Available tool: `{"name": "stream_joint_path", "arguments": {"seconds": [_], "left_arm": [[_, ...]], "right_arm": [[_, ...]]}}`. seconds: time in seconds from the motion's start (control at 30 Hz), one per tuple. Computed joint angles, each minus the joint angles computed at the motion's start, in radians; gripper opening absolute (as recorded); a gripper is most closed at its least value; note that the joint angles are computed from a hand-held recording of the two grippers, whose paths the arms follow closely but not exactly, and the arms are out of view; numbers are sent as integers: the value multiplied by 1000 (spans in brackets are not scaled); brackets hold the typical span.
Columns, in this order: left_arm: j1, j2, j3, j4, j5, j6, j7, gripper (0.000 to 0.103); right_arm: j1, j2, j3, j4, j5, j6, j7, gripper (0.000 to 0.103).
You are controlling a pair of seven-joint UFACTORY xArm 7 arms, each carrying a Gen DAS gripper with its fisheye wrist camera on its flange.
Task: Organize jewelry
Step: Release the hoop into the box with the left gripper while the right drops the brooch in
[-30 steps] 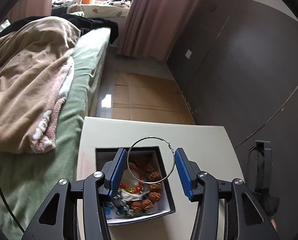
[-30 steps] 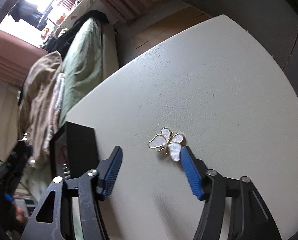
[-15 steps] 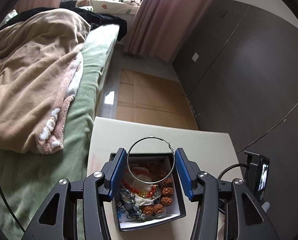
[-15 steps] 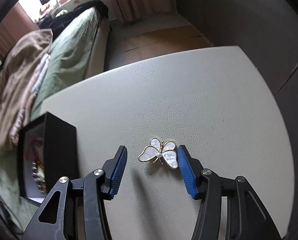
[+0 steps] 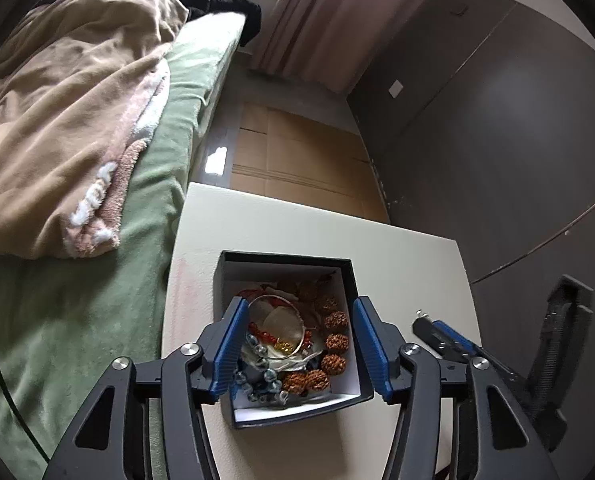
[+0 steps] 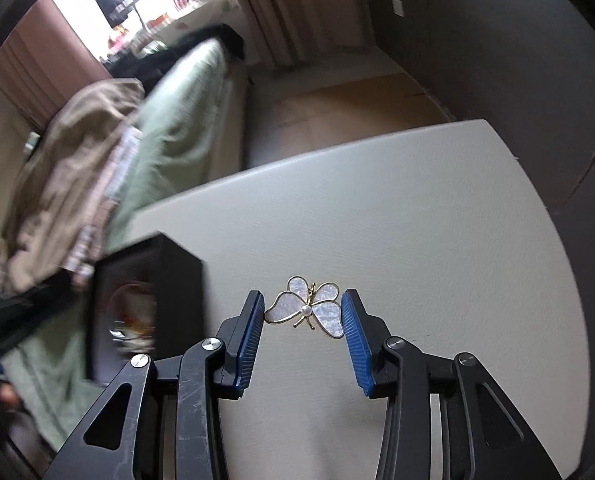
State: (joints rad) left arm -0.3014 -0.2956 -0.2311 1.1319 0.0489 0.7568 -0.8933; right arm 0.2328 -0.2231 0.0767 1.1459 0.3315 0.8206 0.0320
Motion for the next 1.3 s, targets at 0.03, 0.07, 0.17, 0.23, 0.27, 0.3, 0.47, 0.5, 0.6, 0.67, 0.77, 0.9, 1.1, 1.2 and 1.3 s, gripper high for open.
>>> {"name": "stream_joint_path", "arguments": {"seconds": [0.03, 0.07, 0.17, 0.23, 0.27, 0.3, 0.47, 0.5, 0.6, 0.67, 0.77, 0.9, 1.1, 1.2, 1.3], "left_arm": [[1, -11, -1, -7, 4, 0, -4, 61], [1, -22, -1, -15, 5, -3, -4, 62], [5, -49, 2, -35, 0, -3, -3, 63], [11, -67, 2, -48, -1, -4, -9, 63], [15, -78, 2, -58, 0, -7, -12, 63], [20, -86, 2, -62, 1, -7, -14, 63], [37, -129, 8, -92, -4, -8, -14, 69], [41, -138, 8, -98, -5, -8, -15, 74], [56, -161, 8, -116, -2, -12, -22, 81], [63, -174, 11, -127, -6, -16, -23, 85], [72, -186, 16, -140, -14, -20, -22, 92], [86, -204, 17, -156, -18, -10, -30, 100], [94, -218, -2, -154, 4, -8, -20, 101], [95, -224, -15, -153, 17, -8, -26, 103], [96, -224, -26, -148, 25, 3, -38, 103]], "right_arm": [[6, -9, -5, -7, 25, -12, -16, 41], [11, -17, -10, -13, 48, -22, -31, 41], [36, -42, -34, -32, 158, -36, -93, 41], [51, -52, -42, -39, 220, -44, -128, 41], [60, -54, -44, -39, 250, -51, -146, 41], [68, -56, -44, -40, 275, -57, -160, 41], [110, -60, -43, -36, 394, -90, -242, 41], [118, -59, -39, -35, 413, -98, -258, 41], [133, -59, -32, -32, 447, -109, -284, 41], [142, -62, -38, -34, 479, -100, -308, 41], [154, -55, -42, -32, 537, -93, -344, 41], [147, -21, -37, -4, 577, -48, -341, 56], [116, -19, -27, -8, 543, -16, -291, 68], [105, -38, -26, -20, 526, -21, -285, 71], [96, -66, -35, -36, 513, -22, -283, 89]]}}
